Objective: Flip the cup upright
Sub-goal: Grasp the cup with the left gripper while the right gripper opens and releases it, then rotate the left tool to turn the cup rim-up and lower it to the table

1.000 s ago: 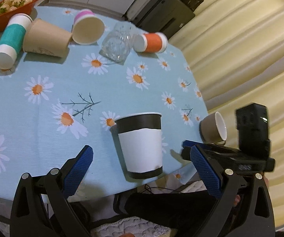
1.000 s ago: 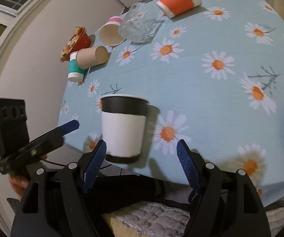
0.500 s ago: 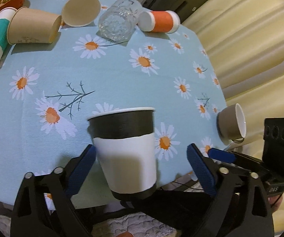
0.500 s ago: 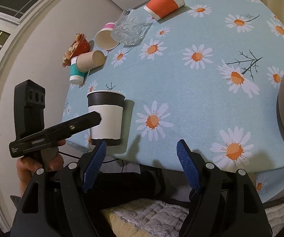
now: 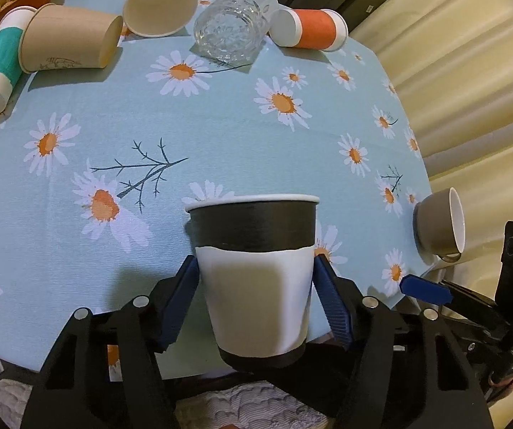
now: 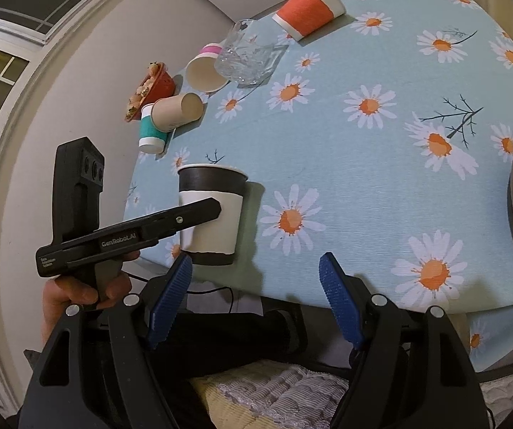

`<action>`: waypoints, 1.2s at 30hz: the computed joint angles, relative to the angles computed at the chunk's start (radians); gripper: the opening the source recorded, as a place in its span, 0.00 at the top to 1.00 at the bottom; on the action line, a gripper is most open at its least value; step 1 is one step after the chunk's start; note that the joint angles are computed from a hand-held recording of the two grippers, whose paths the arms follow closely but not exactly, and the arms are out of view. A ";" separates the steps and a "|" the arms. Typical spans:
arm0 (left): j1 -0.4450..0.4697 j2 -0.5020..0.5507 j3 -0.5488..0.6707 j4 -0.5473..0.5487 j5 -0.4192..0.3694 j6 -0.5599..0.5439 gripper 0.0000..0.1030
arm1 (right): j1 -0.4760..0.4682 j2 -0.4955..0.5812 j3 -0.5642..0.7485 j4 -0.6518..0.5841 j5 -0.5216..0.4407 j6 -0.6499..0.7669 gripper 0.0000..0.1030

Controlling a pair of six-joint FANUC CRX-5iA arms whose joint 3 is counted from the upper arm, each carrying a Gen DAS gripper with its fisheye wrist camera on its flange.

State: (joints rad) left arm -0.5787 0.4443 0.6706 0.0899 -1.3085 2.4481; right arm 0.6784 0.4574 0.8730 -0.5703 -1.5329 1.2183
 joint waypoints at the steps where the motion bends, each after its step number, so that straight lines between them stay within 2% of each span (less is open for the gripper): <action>1: 0.000 0.001 0.003 -0.001 -0.004 -0.001 0.38 | 0.001 0.001 0.000 0.000 0.000 0.000 0.29; 7: -0.004 -0.018 -0.015 -0.015 0.017 0.008 0.39 | 0.002 0.000 -0.005 -0.003 0.006 0.002 0.29; 12: -0.043 -0.057 -0.013 -0.129 0.032 0.054 0.39 | 0.002 0.002 -0.007 -0.005 0.002 0.007 0.29; 16: -0.111 -0.093 0.002 -0.304 0.038 0.132 0.39 | 0.009 -0.004 -0.018 0.003 0.021 0.020 0.29; 24: -0.321 -0.075 0.105 -0.776 -0.083 0.272 0.39 | 0.031 -0.046 -0.083 0.035 0.111 0.079 0.29; 28: -0.427 -0.028 0.149 -1.009 -0.157 0.321 0.39 | 0.051 -0.085 -0.144 0.082 0.190 0.113 0.29; 36: -0.557 0.069 0.168 -1.330 -0.239 0.382 0.39 | 0.093 -0.194 -0.315 0.214 0.418 0.129 0.29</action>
